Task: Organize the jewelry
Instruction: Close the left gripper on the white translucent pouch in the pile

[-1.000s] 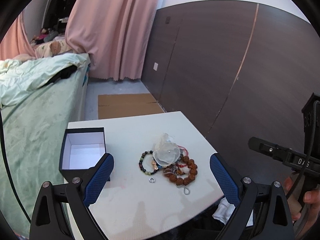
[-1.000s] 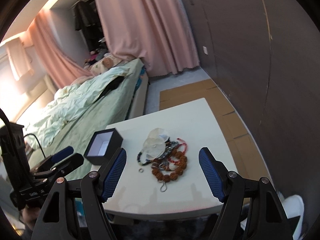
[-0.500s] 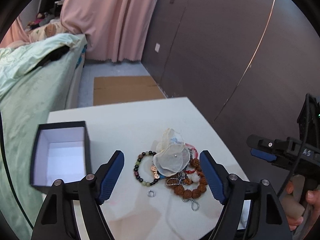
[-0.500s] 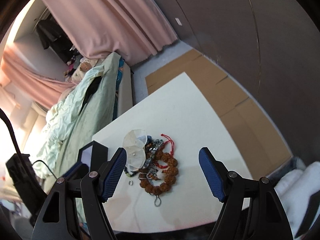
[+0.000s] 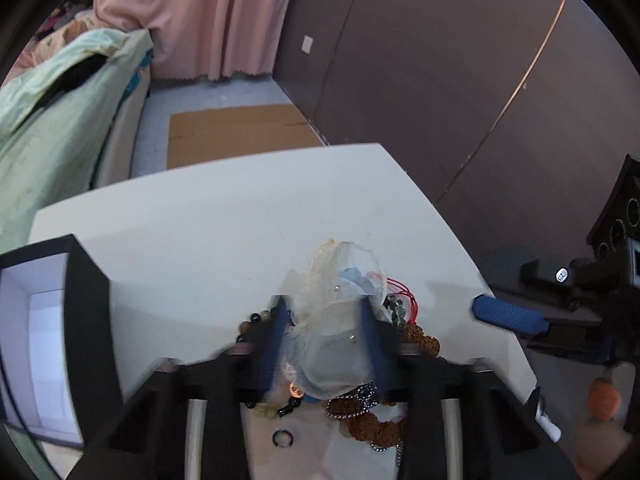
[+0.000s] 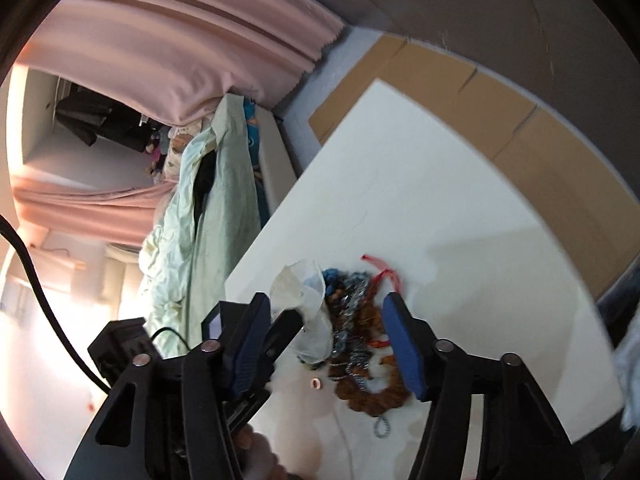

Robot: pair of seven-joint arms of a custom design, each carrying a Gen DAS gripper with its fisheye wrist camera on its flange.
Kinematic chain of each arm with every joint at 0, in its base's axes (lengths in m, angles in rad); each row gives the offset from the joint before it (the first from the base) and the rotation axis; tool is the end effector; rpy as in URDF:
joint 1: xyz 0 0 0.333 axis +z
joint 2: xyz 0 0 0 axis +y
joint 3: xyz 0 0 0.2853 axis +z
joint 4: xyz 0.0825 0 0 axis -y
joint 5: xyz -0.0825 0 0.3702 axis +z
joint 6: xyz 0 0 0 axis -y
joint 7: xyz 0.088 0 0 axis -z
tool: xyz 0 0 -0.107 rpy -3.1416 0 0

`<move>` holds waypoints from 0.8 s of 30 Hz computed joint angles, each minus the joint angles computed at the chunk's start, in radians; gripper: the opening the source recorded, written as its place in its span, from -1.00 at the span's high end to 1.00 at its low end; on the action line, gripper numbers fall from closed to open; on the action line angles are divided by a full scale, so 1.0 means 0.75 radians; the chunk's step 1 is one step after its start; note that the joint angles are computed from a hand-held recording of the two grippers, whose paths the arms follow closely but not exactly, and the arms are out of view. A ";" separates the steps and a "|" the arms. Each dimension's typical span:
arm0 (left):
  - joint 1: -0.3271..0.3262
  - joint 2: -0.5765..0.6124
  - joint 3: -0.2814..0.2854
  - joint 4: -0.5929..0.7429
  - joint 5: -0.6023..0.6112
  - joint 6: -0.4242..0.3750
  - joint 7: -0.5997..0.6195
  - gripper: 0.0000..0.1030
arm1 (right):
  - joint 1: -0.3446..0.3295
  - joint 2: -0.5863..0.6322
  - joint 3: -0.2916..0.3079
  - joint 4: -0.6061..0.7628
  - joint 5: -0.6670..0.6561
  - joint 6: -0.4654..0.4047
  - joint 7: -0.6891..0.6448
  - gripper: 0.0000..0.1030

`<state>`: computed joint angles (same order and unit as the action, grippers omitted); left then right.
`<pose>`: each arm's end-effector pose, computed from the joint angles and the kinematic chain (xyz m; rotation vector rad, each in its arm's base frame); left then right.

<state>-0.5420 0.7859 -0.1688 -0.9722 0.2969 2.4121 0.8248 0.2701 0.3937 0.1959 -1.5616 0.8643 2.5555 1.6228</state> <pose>0.6205 -0.4618 0.4617 -1.9436 1.9997 -0.9396 0.6299 0.2826 0.4628 -1.4126 1.7654 0.4409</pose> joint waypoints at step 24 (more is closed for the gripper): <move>0.091 -0.342 0.003 -0.486 0.105 0.438 -0.227 0.97 | 0.084 0.159 -0.058 0.181 -0.342 -0.073 0.339 0.32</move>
<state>-0.4735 0.5292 -0.1665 -1.3365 0.3758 2.7407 0.6548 0.3335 0.5127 0.1522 -1.4256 0.6077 2.5010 1.8772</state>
